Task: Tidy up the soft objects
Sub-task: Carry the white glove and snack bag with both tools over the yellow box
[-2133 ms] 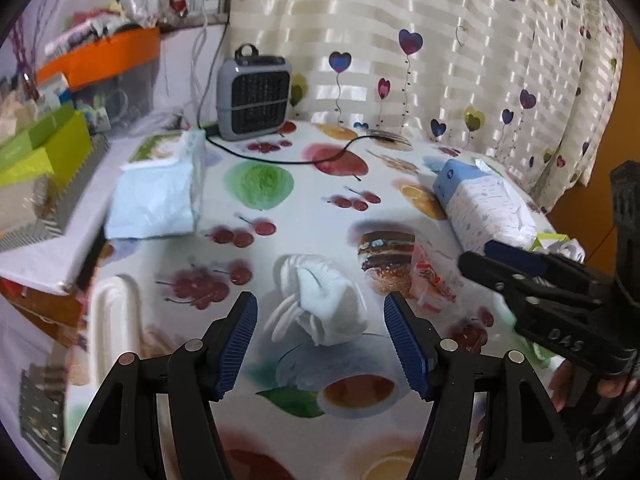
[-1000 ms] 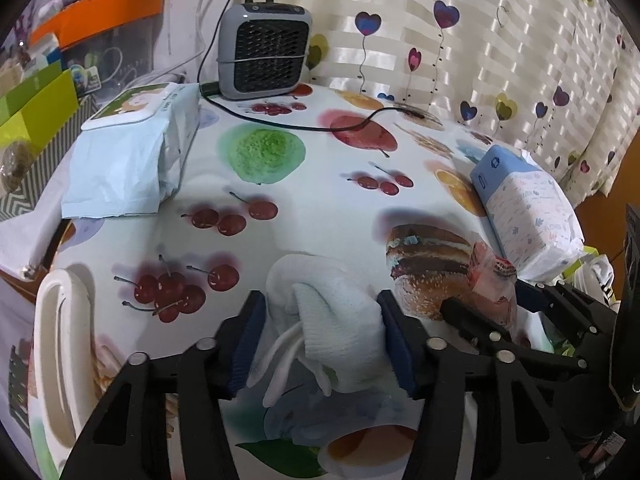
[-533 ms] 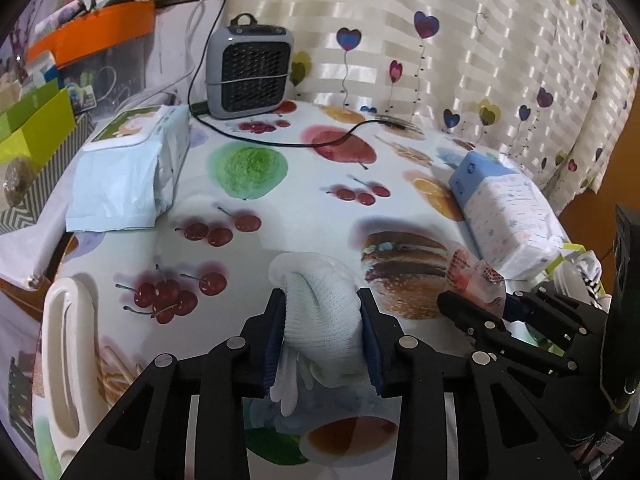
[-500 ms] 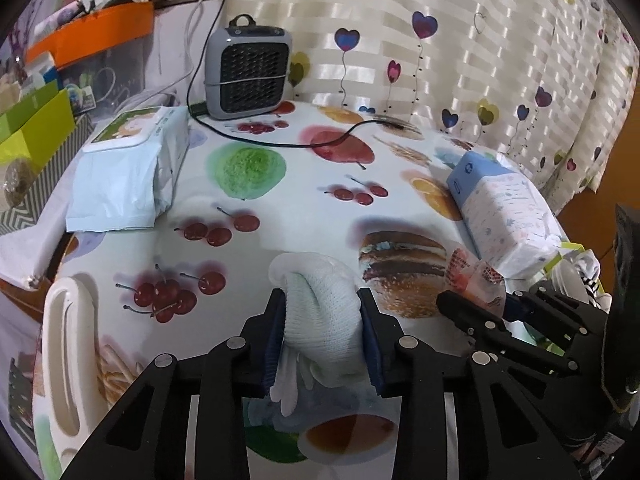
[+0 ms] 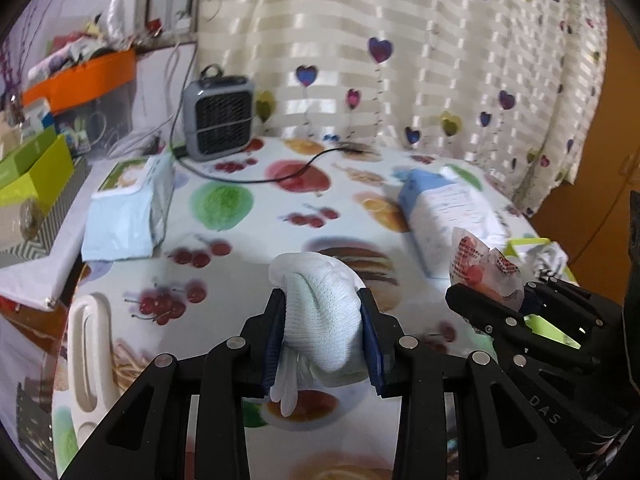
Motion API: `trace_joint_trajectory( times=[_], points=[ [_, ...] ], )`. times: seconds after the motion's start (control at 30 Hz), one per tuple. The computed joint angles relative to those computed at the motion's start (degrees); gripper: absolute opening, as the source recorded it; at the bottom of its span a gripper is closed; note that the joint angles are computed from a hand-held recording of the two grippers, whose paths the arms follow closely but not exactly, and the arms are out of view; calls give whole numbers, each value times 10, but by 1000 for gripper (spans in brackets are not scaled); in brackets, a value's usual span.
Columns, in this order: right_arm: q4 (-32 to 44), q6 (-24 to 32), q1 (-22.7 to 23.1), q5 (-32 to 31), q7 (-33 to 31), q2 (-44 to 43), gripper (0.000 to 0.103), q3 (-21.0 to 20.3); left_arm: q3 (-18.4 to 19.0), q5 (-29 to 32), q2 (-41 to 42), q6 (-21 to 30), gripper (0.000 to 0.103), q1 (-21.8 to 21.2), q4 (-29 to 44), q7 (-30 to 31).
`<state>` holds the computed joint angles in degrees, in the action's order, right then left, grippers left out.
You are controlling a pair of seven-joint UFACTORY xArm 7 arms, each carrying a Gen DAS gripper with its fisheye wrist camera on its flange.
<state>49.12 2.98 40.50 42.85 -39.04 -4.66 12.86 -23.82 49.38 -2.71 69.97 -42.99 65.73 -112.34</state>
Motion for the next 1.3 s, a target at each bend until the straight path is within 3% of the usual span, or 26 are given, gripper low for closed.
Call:
trace_joint_trajectory(
  times=[0.13, 0.47, 0.6, 1.03, 1.3],
  points=[
    [-37, -5, 22, 35, -37, -56, 25, -30, -2, 27, 21, 0, 34, -9, 35, 10],
    [-114, -14, 8, -65, 47, -145, 25, -77, 35, 74, 115, -10, 34, -63, 156, 66],
    [-141, -8, -7, -106, 74, -175, 25, -92, 59, 83, 150, -38, 34, -84, 196, 84],
    [-179, 12, -66, -219, 139, -215, 25, -166, 145, 53, 291, -116, 34, -141, 377, 207],
    [-153, 27, -77, -226, 122, -176, 25, -211, 185, -18, 393, -152, 34, -150, 508, 301]
  ],
)
